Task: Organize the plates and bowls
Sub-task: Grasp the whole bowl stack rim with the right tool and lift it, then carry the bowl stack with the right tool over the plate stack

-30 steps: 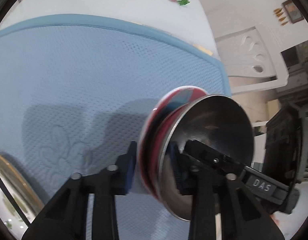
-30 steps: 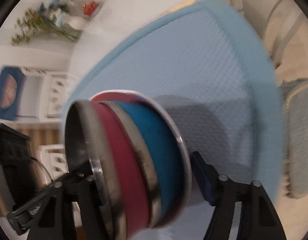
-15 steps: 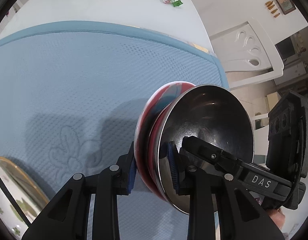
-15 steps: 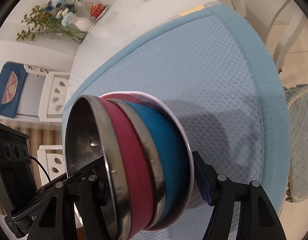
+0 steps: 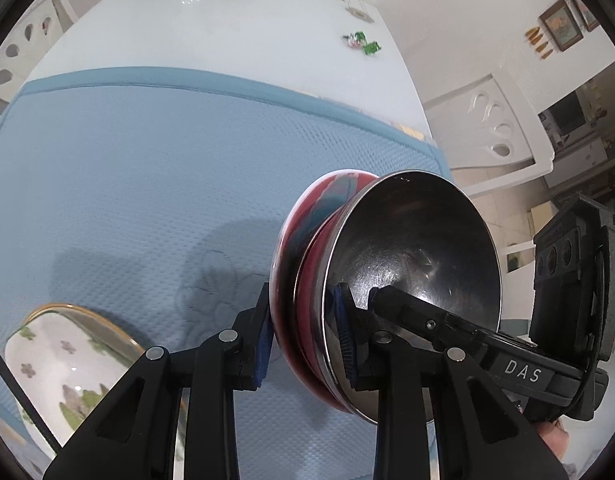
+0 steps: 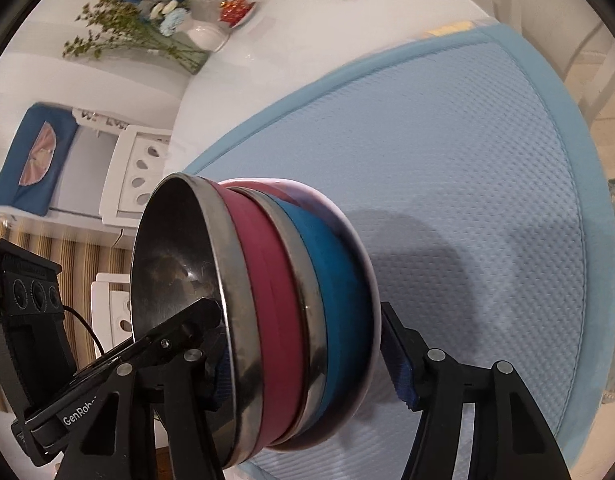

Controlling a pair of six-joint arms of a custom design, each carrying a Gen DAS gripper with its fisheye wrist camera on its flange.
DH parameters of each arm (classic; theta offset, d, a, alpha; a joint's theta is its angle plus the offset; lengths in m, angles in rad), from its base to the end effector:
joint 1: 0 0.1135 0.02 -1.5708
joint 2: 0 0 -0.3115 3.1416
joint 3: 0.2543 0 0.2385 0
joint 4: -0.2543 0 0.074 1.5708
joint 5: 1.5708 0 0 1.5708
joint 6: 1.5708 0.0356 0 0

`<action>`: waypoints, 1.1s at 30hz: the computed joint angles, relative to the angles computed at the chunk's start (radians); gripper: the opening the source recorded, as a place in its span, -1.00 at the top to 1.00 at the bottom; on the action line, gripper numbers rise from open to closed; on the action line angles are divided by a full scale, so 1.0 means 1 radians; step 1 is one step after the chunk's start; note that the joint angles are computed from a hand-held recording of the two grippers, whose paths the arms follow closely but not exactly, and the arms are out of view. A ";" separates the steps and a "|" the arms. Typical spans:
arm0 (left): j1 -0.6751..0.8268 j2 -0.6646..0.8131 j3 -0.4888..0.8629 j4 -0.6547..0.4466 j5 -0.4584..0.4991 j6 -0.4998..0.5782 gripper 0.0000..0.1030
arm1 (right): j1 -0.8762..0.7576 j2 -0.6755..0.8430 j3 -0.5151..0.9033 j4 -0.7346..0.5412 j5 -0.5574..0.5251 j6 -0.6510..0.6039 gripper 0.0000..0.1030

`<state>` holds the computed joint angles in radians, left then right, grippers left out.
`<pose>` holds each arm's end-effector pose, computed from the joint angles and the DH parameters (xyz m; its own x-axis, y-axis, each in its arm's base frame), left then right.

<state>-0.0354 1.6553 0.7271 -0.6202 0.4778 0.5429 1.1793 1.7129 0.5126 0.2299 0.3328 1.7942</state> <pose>0.2343 -0.0247 0.1695 -0.8339 0.4886 -0.2567 0.5519 0.7412 -0.3820 0.1117 0.2400 0.1396 -0.7135 0.6870 -0.1377 0.4850 0.6260 0.6107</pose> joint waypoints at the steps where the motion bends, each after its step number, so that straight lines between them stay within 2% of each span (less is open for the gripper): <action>1: 0.020 0.002 0.007 -0.010 0.007 0.020 0.52 | -0.007 0.003 0.024 -0.022 -0.008 -0.012 -0.17; 6: 0.125 0.010 0.067 -0.095 0.028 0.108 0.52 | -0.018 0.018 0.110 -0.053 -0.026 -0.026 -0.17; 11: 0.234 0.028 0.149 -0.206 0.052 0.223 0.51 | -0.006 0.039 0.257 -0.189 -0.018 -0.066 -0.17; 17: 0.379 0.093 0.268 -0.341 0.064 0.406 0.51 | -0.010 0.137 0.444 -0.267 -0.014 -0.108 -0.17; 21: 0.493 0.175 0.377 -0.446 0.054 0.517 0.51 | -0.018 0.212 0.585 -0.328 -0.048 -0.146 -0.17; 27: 0.603 0.279 0.520 -0.535 0.026 0.621 0.51 | -0.009 0.348 0.795 -0.378 -0.074 -0.167 -0.17; 33: 0.674 0.363 0.572 -0.545 -0.030 0.699 0.51 | 0.025 0.460 0.915 -0.402 -0.095 -0.116 -0.17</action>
